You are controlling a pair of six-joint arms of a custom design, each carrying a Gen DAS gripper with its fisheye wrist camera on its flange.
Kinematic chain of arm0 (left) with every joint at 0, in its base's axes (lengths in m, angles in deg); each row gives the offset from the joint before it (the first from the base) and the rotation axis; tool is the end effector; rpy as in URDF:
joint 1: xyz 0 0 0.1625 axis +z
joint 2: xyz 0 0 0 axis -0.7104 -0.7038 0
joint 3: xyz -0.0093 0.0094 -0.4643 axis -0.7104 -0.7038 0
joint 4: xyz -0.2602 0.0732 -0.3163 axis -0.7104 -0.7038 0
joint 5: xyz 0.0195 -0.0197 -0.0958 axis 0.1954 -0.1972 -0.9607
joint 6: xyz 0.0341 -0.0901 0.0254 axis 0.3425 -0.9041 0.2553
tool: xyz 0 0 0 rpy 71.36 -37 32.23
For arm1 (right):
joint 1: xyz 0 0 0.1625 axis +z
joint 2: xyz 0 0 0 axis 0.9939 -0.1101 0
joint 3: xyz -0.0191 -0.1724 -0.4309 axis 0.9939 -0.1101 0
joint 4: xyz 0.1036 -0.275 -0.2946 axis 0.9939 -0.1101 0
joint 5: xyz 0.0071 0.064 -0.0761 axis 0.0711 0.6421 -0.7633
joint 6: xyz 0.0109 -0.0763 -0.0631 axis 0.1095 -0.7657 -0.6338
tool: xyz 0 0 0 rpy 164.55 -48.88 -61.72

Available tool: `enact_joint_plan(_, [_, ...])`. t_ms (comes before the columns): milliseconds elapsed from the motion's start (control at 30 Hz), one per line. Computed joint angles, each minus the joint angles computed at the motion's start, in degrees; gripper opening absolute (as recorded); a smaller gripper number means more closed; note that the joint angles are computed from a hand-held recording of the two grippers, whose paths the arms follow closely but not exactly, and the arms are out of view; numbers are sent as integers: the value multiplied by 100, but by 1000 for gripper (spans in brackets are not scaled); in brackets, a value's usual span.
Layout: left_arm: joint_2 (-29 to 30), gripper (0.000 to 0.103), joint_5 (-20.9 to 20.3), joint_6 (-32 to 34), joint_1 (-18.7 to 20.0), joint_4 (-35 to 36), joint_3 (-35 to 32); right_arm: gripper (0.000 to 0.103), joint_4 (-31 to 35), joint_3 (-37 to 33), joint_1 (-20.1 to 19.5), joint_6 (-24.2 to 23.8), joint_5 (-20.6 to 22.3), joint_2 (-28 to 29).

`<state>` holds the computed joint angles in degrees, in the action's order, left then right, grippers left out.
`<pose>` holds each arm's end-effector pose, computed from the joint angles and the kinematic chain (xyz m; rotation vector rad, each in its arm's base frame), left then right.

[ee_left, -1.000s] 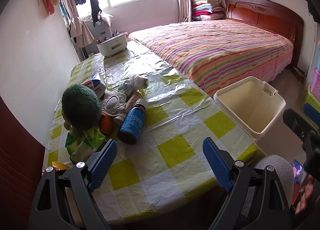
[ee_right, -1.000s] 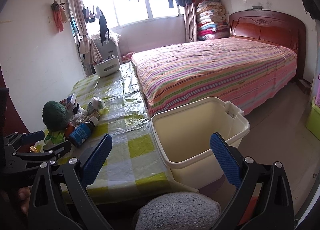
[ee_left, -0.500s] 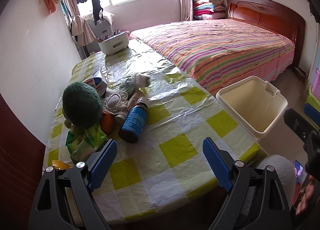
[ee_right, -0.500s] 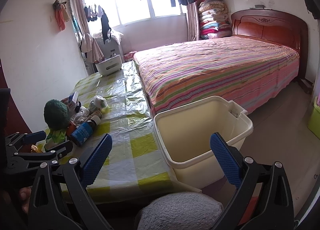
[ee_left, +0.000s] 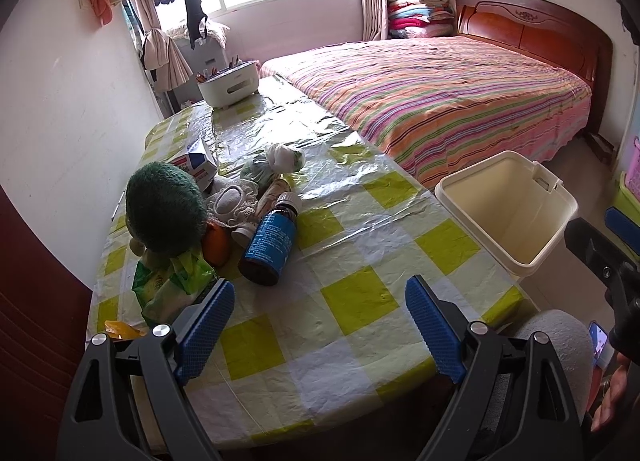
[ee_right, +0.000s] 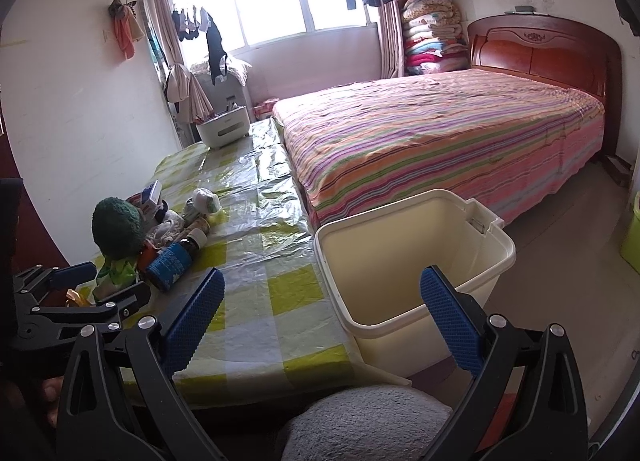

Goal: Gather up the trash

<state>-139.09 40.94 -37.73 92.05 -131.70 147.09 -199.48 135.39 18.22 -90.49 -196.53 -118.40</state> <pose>-0.2423 -0.5835 0.1647 0.4818 2.0503 -0.8385 0.2071 -0.5610 0.1865 0.4345 -2.3456 1.1002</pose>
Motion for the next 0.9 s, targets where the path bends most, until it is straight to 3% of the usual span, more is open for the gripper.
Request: enact_joint_plan(900, [-68, 85, 88, -66, 23, 70, 2, 97, 195, -68, 31, -54, 195, 22])
